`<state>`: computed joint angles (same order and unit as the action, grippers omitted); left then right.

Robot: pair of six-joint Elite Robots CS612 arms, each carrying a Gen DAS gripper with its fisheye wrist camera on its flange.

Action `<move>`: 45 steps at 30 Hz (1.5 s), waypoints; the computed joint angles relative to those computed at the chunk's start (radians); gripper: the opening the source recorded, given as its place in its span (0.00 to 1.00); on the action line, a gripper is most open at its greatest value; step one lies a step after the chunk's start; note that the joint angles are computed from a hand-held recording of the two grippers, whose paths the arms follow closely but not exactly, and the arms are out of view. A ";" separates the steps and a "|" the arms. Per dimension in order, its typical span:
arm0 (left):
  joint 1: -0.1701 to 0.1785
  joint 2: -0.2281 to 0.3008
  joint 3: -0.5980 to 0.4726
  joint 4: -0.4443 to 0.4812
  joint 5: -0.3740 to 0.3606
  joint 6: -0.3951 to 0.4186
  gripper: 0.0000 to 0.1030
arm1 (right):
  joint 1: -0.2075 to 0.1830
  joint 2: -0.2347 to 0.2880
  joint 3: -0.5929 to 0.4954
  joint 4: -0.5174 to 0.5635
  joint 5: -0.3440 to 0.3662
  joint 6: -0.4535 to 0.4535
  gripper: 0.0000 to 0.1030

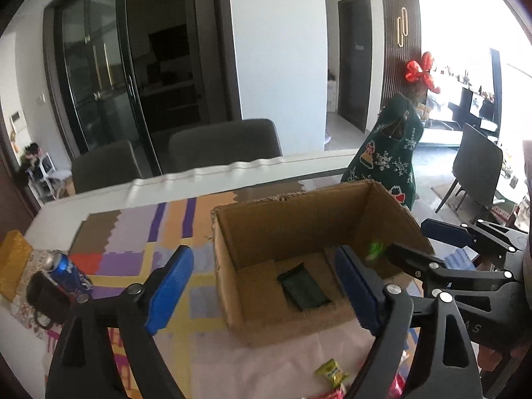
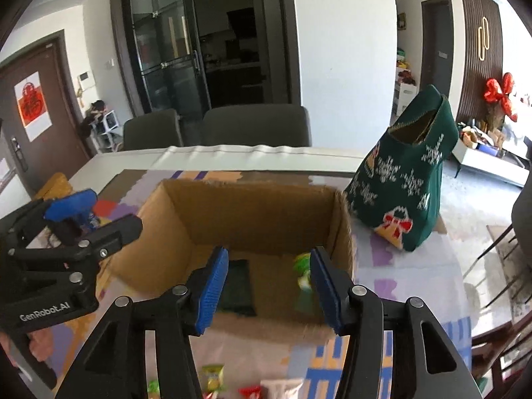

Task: Organize snacks
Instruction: 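Withdraw both open grippers from the box back to the snack pile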

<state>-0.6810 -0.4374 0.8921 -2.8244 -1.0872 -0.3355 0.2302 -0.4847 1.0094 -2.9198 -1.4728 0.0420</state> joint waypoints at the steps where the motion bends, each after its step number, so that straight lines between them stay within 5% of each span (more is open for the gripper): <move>1: -0.005 -0.010 0.022 -0.018 0.008 0.007 0.85 | 0.001 -0.008 0.019 -0.013 0.002 0.000 0.56; 11: -0.041 -0.110 0.260 -0.170 0.041 0.012 0.91 | 0.016 -0.088 0.214 -0.186 -0.008 -0.021 0.66; 23: -0.077 -0.188 0.462 -0.217 0.048 -0.089 0.94 | 0.043 -0.141 0.371 -0.286 -0.049 -0.032 0.75; 33: -0.102 -0.213 0.558 -0.224 0.042 -0.184 0.96 | 0.058 -0.168 0.471 -0.337 -0.066 -0.035 0.75; 45: -0.092 -0.198 0.582 -0.161 -0.072 -0.343 0.96 | 0.065 -0.164 0.513 -0.282 -0.079 0.006 0.75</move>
<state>-0.7725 -0.6352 1.4742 -2.9850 -1.1594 -0.6788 0.2950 -0.6486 1.5221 -3.2021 -1.5513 0.0479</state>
